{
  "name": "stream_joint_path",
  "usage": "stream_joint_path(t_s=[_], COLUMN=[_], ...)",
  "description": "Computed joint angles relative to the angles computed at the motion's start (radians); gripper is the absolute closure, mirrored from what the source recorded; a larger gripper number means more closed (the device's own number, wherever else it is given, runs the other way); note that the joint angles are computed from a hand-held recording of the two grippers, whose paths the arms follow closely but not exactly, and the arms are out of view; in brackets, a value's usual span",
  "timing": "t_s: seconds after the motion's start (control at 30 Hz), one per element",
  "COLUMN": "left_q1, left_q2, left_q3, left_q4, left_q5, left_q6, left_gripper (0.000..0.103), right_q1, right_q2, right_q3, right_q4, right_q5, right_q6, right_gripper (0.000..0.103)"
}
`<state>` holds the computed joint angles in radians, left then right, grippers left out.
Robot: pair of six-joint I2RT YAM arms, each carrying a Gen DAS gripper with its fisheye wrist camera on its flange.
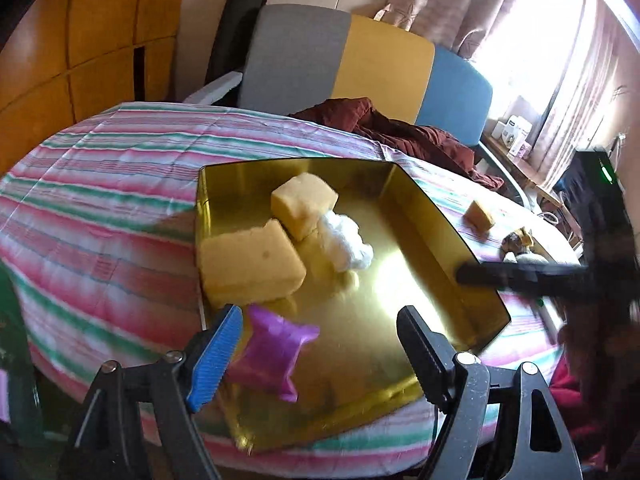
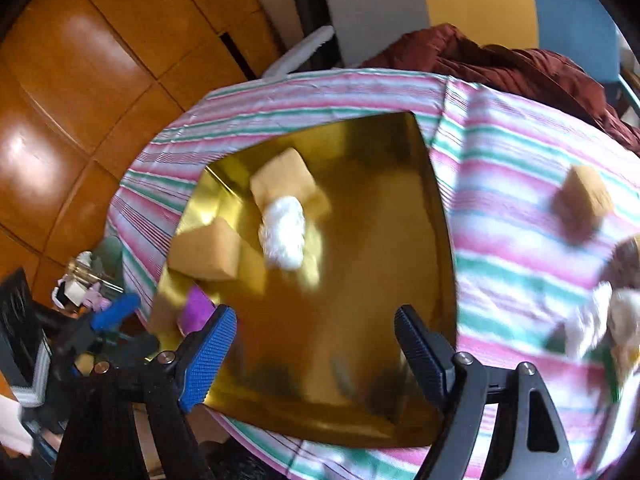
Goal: Organize objects
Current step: 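Carry both items to the gold tray and release them inside, then reach both tools toward the white foam block and green box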
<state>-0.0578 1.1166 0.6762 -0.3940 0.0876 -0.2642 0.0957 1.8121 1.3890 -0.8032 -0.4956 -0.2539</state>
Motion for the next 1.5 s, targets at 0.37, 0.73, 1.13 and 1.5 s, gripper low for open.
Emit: stream_joint_path(t_s=[0.37, 0.73, 1.13, 1.5], left_q1=[0.12, 0.088, -0.15, -0.35], left_q2=[0.401, 0.398, 0.154, 0.17], left_q3=[0.24, 0.326, 0.185, 0.198], left_q4=[0.008, 0.019, 0.019, 0.007], left_q5=[0.139, 0.048, -0.095, -0.149], left_q6=[0.004, -0.03, -0.082, -0.114], left_gripper=[0.014, 0.011, 0.005, 0.005], right_q1=[-0.063, -0.125, -0.215, -0.343], right_q2=[-0.097, -0.148, -0.152, -0.131], right_q3=[-0.101, -0.151, -0.178, -0.178], right_q4=[0.032, 0.08, 0.107, 0.101], right_q5=[0.042, 0.068, 0.075, 0.08], right_q6=[-0.016, 0.027, 0.027, 0.01], right_gripper=[0.02, 0.02, 0.02, 0.02])
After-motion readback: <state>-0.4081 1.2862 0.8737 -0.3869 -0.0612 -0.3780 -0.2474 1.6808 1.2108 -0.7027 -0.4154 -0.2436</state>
